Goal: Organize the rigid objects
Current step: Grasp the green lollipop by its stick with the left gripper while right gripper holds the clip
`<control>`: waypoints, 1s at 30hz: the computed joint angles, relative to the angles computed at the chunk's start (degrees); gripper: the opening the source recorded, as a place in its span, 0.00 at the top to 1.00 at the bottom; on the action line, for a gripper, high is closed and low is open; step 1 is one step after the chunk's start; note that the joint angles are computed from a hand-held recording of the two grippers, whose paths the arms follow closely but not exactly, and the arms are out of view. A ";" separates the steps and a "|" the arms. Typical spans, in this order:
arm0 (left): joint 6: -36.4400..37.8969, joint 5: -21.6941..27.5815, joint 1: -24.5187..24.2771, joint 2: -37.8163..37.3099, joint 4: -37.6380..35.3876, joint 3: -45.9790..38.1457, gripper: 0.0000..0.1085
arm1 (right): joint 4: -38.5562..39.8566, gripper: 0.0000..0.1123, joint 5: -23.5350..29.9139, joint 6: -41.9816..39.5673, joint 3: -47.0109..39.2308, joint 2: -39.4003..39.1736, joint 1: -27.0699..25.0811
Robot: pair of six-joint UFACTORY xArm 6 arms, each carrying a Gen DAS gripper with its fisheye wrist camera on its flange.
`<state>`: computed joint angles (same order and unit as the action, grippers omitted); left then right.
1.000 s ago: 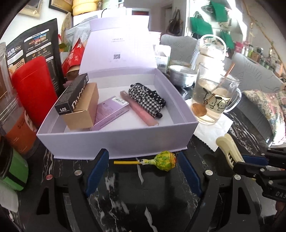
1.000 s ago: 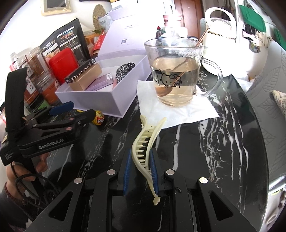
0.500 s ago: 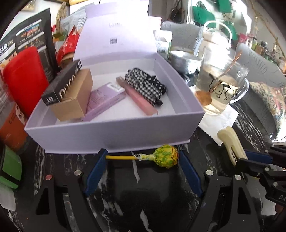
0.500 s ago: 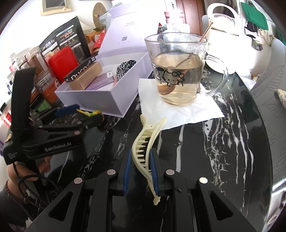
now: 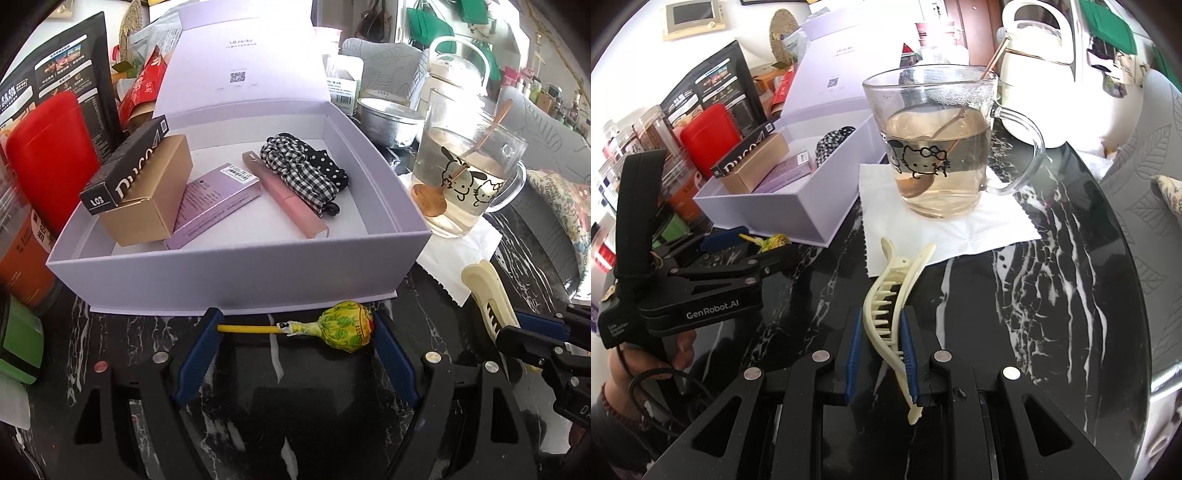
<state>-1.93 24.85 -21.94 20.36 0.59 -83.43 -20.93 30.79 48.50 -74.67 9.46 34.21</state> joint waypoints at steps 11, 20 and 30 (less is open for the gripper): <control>7.41 0.47 -0.03 -2.25 -9.98 2.47 0.25 | -1.02 0.82 0.36 1.27 0.39 -0.39 0.63; 4.71 -2.38 0.64 -9.43 -9.16 10.40 0.25 | -0.76 0.82 -0.91 0.65 0.88 -0.87 2.25; 0.05 -4.62 1.82 -18.14 -6.09 19.83 0.25 | -2.66 0.82 -2.77 2.49 2.24 -2.20 5.17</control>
<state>-1.88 20.23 -20.12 2.22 -5.49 -63.60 -23.59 28.02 50.98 -72.43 7.26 39.38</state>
